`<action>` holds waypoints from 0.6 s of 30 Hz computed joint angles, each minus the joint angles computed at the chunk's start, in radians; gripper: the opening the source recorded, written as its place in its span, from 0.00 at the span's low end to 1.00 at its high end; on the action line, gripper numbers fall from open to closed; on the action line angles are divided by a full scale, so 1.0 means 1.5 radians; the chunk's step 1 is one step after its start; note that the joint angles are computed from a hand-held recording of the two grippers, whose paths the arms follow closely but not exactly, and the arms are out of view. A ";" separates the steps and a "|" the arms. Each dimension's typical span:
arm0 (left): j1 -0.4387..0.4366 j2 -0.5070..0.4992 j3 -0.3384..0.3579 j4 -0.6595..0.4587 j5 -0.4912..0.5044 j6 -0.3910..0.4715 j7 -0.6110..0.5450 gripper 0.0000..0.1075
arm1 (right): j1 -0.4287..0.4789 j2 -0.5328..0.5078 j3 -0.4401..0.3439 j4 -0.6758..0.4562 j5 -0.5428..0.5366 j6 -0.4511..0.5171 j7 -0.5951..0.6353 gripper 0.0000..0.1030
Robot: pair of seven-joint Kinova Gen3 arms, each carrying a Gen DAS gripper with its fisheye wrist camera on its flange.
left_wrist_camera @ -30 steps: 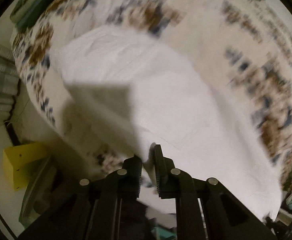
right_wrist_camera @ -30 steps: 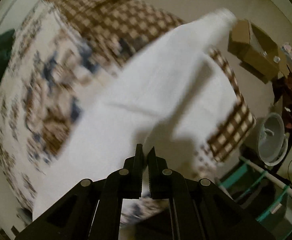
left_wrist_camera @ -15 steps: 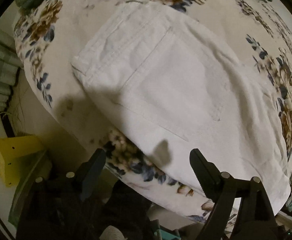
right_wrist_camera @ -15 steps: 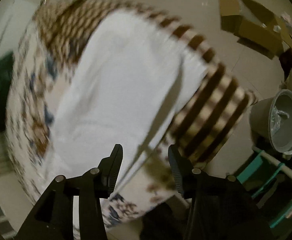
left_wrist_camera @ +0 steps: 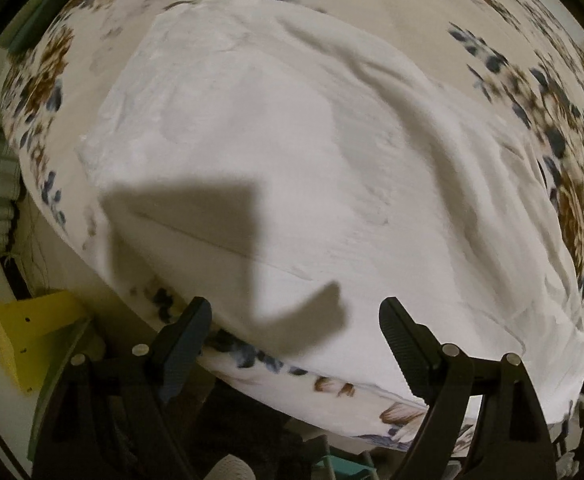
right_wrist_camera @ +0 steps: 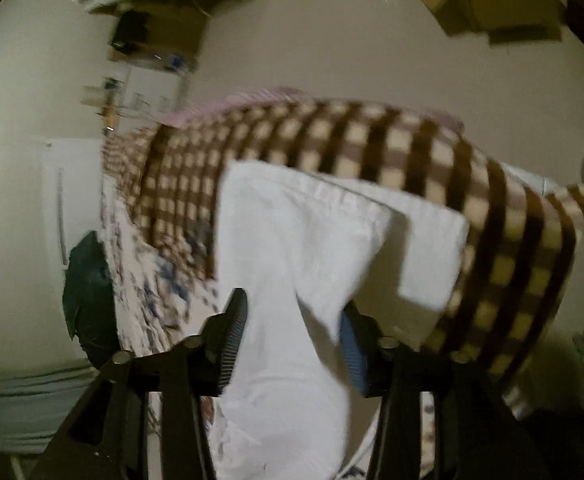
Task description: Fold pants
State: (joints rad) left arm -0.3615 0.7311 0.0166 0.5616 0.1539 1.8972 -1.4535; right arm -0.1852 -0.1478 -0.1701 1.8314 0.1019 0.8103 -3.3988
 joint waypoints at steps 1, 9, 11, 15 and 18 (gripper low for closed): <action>0.003 0.002 0.000 -0.004 -0.003 0.004 -0.003 0.80 | 0.001 0.005 -0.007 -0.012 0.012 0.025 -0.008 0.18; 0.033 0.001 0.007 -0.013 -0.011 0.007 -0.038 0.80 | -0.028 0.022 -0.028 -0.074 0.064 0.214 0.000 0.04; 0.047 0.001 0.008 -0.015 -0.013 0.006 -0.042 0.80 | -0.031 0.032 -0.012 -0.067 0.038 0.226 0.029 0.04; 0.072 -0.001 0.009 -0.026 -0.024 0.017 -0.059 0.80 | -0.033 0.048 0.047 -0.031 -0.052 0.198 0.097 0.16; 0.088 -0.039 0.014 0.031 -0.020 -0.015 -0.082 0.80 | -0.018 0.031 0.035 -0.022 -0.056 0.208 0.091 0.38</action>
State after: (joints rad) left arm -0.2300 0.6722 0.0381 0.6089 0.1236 1.8754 -1.5769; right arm -0.2119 -0.1014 -0.1182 1.7983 0.0174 1.1229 -3.2618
